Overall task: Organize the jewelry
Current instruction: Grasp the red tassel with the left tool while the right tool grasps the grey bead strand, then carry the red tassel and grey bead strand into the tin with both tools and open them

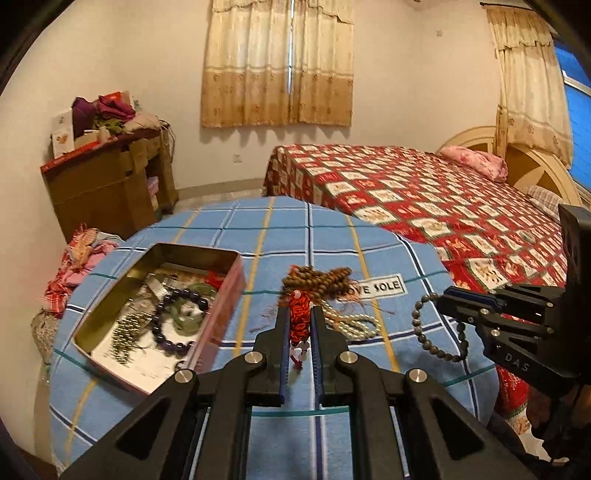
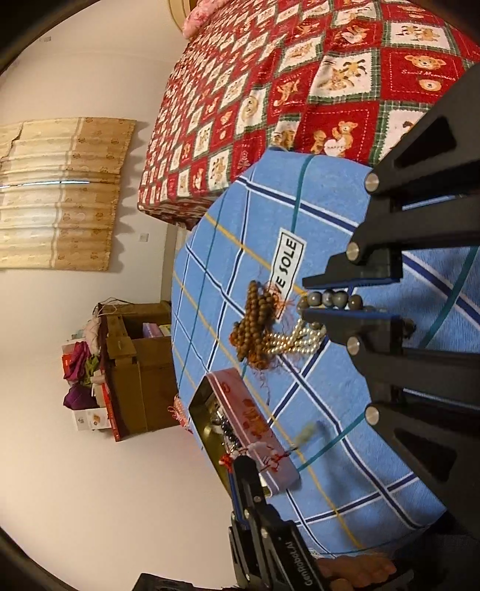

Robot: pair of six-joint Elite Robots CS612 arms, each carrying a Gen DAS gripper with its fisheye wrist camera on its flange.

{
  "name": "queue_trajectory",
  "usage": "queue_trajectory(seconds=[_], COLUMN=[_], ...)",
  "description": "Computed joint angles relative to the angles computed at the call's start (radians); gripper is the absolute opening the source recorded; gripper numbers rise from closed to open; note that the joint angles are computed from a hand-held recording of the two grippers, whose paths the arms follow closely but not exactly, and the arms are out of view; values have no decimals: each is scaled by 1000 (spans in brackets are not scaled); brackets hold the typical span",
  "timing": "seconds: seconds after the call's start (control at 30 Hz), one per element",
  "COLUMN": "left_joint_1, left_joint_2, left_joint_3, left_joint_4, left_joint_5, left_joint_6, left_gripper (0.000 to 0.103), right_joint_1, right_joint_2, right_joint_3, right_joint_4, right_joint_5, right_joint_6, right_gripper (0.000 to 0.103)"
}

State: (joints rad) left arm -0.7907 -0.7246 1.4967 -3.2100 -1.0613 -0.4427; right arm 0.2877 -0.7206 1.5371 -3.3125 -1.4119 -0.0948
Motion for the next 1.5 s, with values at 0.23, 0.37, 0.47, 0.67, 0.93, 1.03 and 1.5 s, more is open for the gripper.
queue_trajectory(seconds=[0.23, 0.37, 0.47, 0.67, 0.93, 1.03, 1.5], left_joint_1=[9, 14, 18, 31, 55, 64, 89], left_joint_2=[-16, -23, -27, -40, -47, -46, -47], left_joint_3=[31, 47, 56, 73, 64, 54, 29], left_joint_4=[-37, -49, -55, -51, -31, -11, 13], left_joint_5=[24, 36, 47, 71, 81, 79, 99], left_joint_6=[-36, -53, -68, -91, -92, -90, -45], left_gripper=[9, 9, 9, 9, 9, 9, 9], right_joint_1=[11, 18, 24, 35, 51, 58, 77], right_joint_2=[5, 10, 15, 30, 57, 70, 129], right_joint_3=[-23, -39, -52, -93, -177, -209, -359], right_joint_4=[18, 32, 39, 57, 78, 87, 183], right_joint_5=[10, 22, 30, 67, 120, 138, 175], right_joint_6=[-20, -33, -44, -64, -97, -107, -128], right_gripper=[12, 12, 12, 12, 12, 12, 12])
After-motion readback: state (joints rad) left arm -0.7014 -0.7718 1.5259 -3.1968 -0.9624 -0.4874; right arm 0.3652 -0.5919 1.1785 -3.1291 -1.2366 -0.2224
